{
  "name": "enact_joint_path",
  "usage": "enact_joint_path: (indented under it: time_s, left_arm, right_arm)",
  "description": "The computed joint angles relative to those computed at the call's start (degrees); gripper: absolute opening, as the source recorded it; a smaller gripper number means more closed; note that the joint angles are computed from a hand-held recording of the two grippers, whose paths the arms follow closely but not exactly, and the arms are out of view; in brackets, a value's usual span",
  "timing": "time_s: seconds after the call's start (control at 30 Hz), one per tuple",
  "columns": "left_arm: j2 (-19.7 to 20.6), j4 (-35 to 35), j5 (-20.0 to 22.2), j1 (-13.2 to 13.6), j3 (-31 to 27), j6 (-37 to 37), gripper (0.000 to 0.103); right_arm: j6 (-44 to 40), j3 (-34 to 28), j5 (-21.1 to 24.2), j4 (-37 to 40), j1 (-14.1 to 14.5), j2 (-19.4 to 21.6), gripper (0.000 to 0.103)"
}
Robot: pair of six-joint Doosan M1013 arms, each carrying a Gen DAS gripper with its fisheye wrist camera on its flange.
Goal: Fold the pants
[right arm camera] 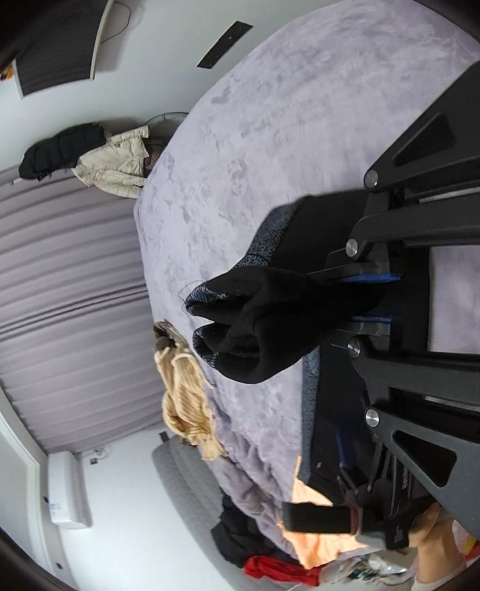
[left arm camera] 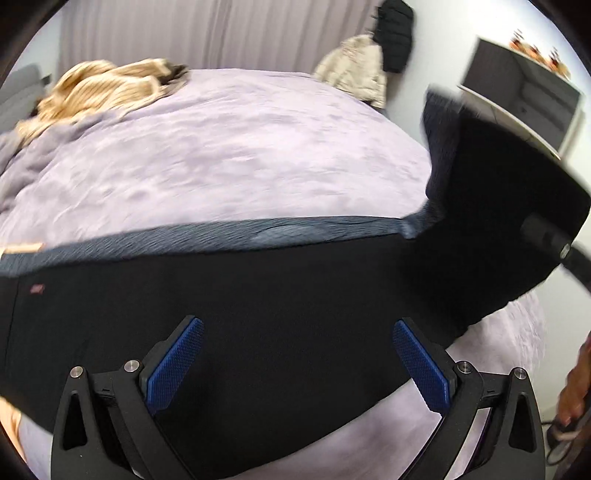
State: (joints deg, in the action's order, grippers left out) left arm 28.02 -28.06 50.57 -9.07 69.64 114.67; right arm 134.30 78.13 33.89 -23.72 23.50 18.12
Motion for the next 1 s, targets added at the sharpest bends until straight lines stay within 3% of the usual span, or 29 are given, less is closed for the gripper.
enact_joint_path:
  time_s: [0.2,0.27,0.3,0.37,0.47,0.57,0.63,0.7,0.9,1.0]
  left_arm:
    - [-0.4,1.4,-0.1,3.2,1.1,-2.5,0.103]
    - [-0.8,0.5,0.1,4.3,1.6,-1.0,0.103]
    - [-0.8,0.4,-0.3,4.5,2.0,-0.5,0.103]
    - [-1.0,-0.1,-0.5,5.4,2.4,0.3,0.103]
    - [-1.2,-1.8,0.2,5.7,2.7,-0.4,0.103]
    - [-1.0,-3.0,1.5,5.9,2.3,0.6,0.103]
    - [-1.2,-3.1,1.5,5.5,2.5,2.0,0.103]
    - [-1.2,-3.5,2.6,5.2,2.3,3.0,0.103]
    - [-0.6,-7.9,9.3,4.7,1.9,5.6,0.103]
    - [0.3,-9.5,13.1,4.6,0.9,7.3,0.103]
  right_arm:
    - [-7.3,-10.3,17.2,-1.2,5.5,11.0,0.022]
    - [-6.1,-13.2,24.1,-9.4,8.2,13.8,0.025]
    - [-6.7,-14.3,27.2,-13.7,9.5,14.8,0.032]
    - [-8.8,-15.6,28.7,-16.2,11.0,15.4,0.038]
    - [-8.9,-14.8,25.0,-14.4,11.4,13.1,0.046]
    - [-4.3,-11.4,18.0,-5.3,9.2,8.9,0.054]
    - [-0.9,-6.0,8.9,5.5,6.1,4.7,0.057]
    - [-3.4,-1.7,2.4,18.2,3.3,2.1,0.058]
    - [-9.2,5.6,-4.9,39.7,-0.3,-0.2,0.058]
    - [-19.6,9.8,-9.9,60.7,-2.5,-0.5,0.058]
